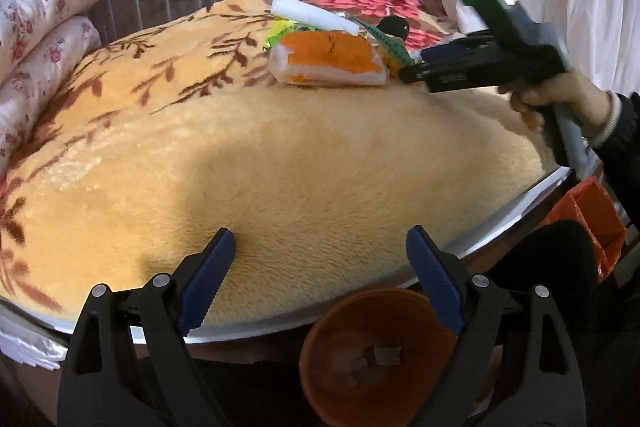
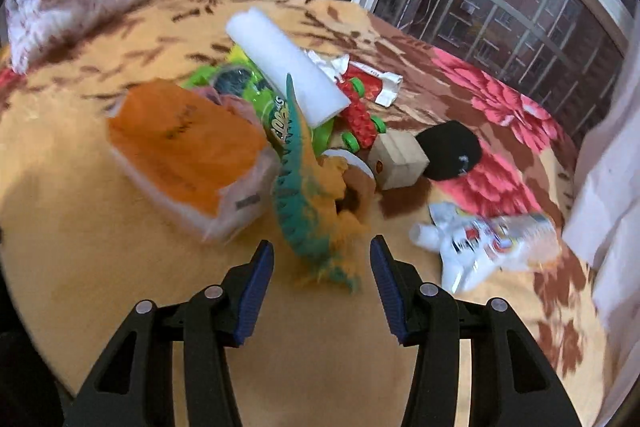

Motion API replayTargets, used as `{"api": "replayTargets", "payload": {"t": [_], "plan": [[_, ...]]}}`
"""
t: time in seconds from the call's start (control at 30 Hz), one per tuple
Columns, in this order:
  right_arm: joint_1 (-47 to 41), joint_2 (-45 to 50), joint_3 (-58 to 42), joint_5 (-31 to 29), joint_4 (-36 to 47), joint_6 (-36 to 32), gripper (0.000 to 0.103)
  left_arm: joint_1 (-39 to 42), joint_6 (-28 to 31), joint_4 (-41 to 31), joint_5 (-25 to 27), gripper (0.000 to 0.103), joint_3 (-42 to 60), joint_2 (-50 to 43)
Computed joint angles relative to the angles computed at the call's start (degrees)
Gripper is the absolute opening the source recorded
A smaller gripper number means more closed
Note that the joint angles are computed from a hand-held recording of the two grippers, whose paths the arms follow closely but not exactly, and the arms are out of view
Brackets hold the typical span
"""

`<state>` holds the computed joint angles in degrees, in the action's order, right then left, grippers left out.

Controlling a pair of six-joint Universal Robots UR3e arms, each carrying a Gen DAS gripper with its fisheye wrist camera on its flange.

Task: Collect trash
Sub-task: 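Grasp the green dinosaur toy with the right tool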

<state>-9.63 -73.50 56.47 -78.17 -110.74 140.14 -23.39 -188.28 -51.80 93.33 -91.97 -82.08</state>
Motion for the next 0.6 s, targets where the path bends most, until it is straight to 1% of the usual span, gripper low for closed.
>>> {"api": "replayTargets", "payload": {"t": [0.1,0.13,0.17,0.2,0.3,0.43,0.5,0.6], "plan": [[3.41,3.8,-1.69,-4.56,-4.06,1.06,0.05,-0.18,-0.16,0.94,0.12,0.085,-0.32,-0.41],[4.59,5.3,-2.46,-6.56,-5.37,1.58,0.046,-0.26,-0.09,1.13,0.28,0.087,-0.29,-0.6],[5.31,6.44,-3.23,-8.14,-6.03,2.14,0.037,-0.26,-0.04,1.44,0.17,0.088,-0.4,-0.79],[5.85,7.74,-4.53,-9.76,-6.03,2.97,0.037,-0.38,-0.1,1.58,0.29,0.089,-0.42,-0.88],[3.22,7.18,-5.65,-5.45,-3.45,5.45,0.037,-1.21,-0.02,1.71,1.49,0.089,-0.36,-1.21],[-2.85,4.98,-7.11,3.81,3.5,8.08,0.037,-1.45,-0.35,1.28,1.69,0.089,0.22,-1.44],[-5.81,2.89,-6.02,7.28,5.75,8.28,0.037,-0.95,-0.79,0.81,0.6,0.089,0.65,-1.27],[-9.37,-1.27,-2.2,10.72,6.96,7.74,0.037,-0.47,-1.01,-0.07,-0.57,0.089,1.96,-1.36]]}}
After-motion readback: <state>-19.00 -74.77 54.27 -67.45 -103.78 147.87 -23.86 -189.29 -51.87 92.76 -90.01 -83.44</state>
